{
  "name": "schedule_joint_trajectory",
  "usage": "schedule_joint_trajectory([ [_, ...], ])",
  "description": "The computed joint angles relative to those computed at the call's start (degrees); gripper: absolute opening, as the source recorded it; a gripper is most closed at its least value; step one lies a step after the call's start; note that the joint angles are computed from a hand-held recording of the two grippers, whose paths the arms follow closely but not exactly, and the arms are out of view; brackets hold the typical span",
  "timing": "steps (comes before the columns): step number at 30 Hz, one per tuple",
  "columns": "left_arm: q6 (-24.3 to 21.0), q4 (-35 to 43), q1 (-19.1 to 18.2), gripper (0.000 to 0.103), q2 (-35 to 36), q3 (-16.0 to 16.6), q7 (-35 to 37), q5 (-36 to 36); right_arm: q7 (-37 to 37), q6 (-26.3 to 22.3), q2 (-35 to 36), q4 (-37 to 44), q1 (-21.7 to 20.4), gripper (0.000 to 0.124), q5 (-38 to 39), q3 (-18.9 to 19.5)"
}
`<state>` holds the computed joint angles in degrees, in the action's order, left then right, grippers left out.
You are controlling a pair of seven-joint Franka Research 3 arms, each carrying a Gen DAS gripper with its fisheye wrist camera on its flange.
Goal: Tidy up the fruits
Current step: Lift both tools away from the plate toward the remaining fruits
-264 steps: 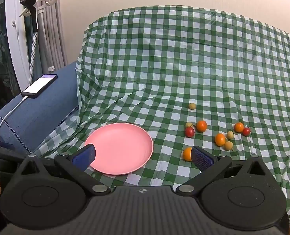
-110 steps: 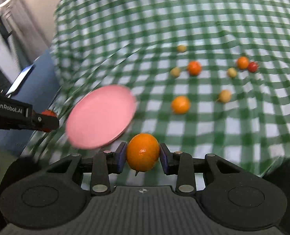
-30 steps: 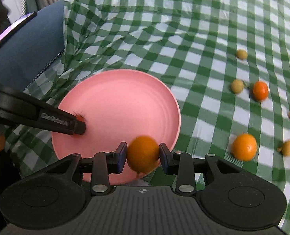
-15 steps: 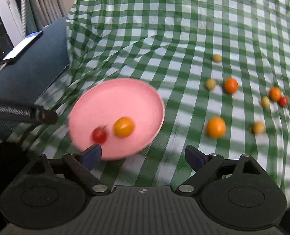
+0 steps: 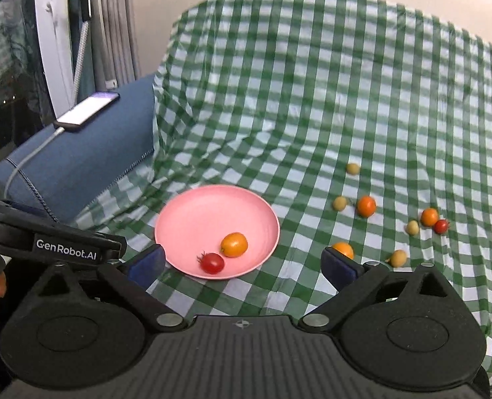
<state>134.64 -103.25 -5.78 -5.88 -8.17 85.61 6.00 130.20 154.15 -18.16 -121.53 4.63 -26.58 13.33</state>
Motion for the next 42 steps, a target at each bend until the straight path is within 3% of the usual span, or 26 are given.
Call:
schedule_joint_trajectory([
  [17, 5.99, -6.46, -0.79, 0.103, -8.3, 1.15, -0.39, -1.96, 8.7, 0.71, -10.17, -5.02, -7.47, 0.102, -7.44, 6.94],
  [23, 4.86, -6.96, -0.9, 0.103, -8.99, 1.24, -0.37, -1.58, 10.16, 3.18, -11.95, -6.68, -9.04, 0.102, -7.23, 7.92],
  [35, 2.55, -7.14, -0.2, 0.103, -8.73, 0.78, -2.29, 1.44, 5.7, 7.21, -10.48, -8.27, -8.29, 0.102, -0.04, 6.72],
  [42, -0.51, -3.9, -0.28, 0.103, -5.64, -0.18, -3.02, 3.82, 14.24, 11.85, -12.53, -10.3, -18.22, 0.102, -2.73, 12.06],
])
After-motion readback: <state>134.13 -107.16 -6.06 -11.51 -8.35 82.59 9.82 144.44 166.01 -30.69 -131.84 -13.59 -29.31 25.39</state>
